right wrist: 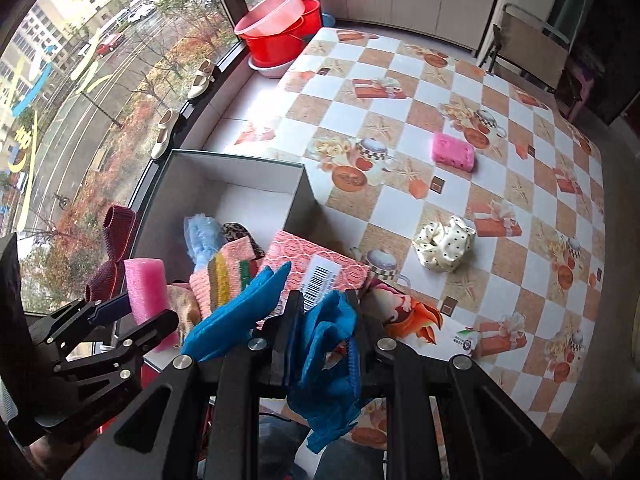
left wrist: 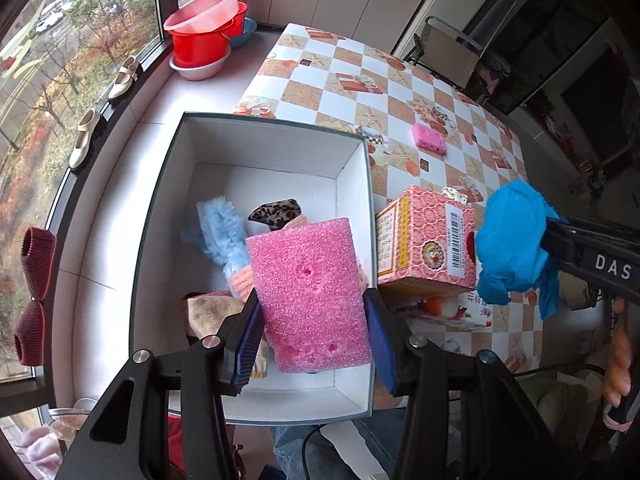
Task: Organize soft objects
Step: 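Carry the blue cloth and pink sponge with both tools over the white box, then lower and release the pink sponge into the box with left tool while right tool drops the blue cloth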
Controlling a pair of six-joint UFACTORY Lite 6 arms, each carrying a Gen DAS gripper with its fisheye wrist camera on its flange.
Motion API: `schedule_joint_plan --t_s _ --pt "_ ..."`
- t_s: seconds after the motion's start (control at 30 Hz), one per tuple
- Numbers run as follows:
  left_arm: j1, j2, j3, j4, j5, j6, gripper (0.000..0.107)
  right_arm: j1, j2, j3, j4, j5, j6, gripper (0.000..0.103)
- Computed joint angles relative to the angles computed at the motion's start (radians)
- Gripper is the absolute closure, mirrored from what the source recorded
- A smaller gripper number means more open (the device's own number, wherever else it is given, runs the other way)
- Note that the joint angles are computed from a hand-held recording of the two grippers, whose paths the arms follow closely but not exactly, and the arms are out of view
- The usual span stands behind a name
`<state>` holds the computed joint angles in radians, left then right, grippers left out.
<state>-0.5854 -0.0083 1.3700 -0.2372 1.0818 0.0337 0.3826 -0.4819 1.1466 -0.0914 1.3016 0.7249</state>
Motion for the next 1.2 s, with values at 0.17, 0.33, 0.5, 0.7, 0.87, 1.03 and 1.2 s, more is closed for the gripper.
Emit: schedule_joint_plan --t_s 0.17,0.33,0.5,0.7,0.87,1.03,1.2 --pt "0.071 -0.041 -0.071 0.012 -0.002 0.037 0.055 0.117 0.118 0.071 -0.006 -0.040 0.039 0.082" --pt "0.128 -0.071 -0.117 0.015 -0.003 0.084 0.055 0.190 0.224 0.133 -0.002 -0.068 0.037 0.082" --pt "0.158 -0.088 -0.152 0.009 -0.007 0.107 0.055 0.213 0.302 0.183 0.016 -0.087 0.020 0.082" --pt "0.172 -0.097 -0.180 0.008 -0.010 0.118 0.055 0.229 0.353 0.214 0.029 -0.093 0.011 0.082" --pt "0.177 -0.097 -0.185 0.007 -0.011 0.127 0.055 0.235 0.385 0.238 0.034 -0.094 0.008 0.082" --pt "0.180 -0.097 -0.185 0.007 -0.010 0.128 0.055 0.233 0.399 0.247 0.036 -0.095 0.004 0.082" --pt "0.197 -0.088 -0.181 0.003 -0.009 0.148 0.055 0.231 0.409 0.253 0.036 -0.096 0.007 0.082"
